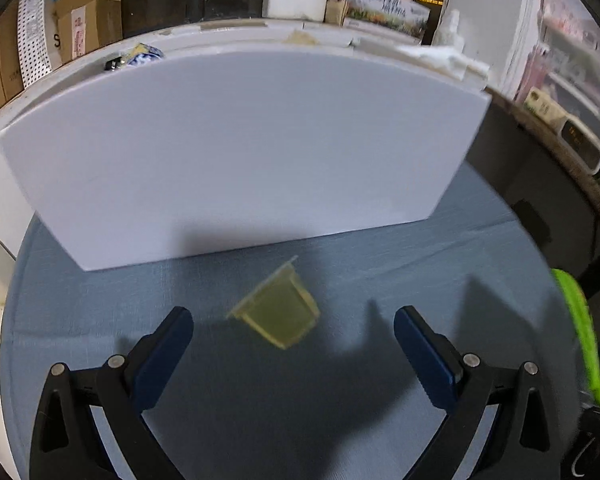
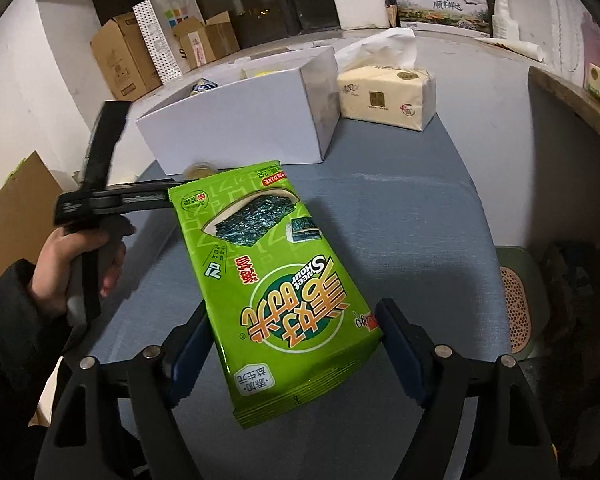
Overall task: Organize snacks
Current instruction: 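Grasp the last jelly cup with the left tool, then drop the seaweed bag and jelly cup into the white box by opening both tools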
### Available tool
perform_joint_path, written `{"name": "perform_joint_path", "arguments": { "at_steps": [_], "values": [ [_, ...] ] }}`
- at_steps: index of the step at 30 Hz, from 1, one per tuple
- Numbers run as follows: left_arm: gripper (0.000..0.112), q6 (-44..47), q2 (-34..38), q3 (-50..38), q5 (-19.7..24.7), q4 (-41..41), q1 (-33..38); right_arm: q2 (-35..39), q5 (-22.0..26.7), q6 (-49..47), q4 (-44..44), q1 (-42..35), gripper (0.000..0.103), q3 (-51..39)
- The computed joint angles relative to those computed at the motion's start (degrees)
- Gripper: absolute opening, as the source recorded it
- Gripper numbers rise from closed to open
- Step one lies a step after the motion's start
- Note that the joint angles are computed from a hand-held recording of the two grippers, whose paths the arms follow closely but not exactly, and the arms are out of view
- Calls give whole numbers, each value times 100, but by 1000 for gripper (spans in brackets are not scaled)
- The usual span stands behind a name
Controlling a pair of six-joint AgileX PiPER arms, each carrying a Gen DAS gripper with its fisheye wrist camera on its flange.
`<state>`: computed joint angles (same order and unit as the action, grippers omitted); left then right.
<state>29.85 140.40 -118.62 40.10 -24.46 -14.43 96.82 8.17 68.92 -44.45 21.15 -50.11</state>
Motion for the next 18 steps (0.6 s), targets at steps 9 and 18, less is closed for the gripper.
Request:
{"name": "perform_joint_path", "arguments": {
  "at_steps": [9,18],
  "values": [
    [51,-316,411,-876,510,255,45,1,-122,294,-226,-5,83,60],
    [50,1589,-799,1224,-298,-1489,405,11,-136,381,-359,11,83,22]
  ]
}}
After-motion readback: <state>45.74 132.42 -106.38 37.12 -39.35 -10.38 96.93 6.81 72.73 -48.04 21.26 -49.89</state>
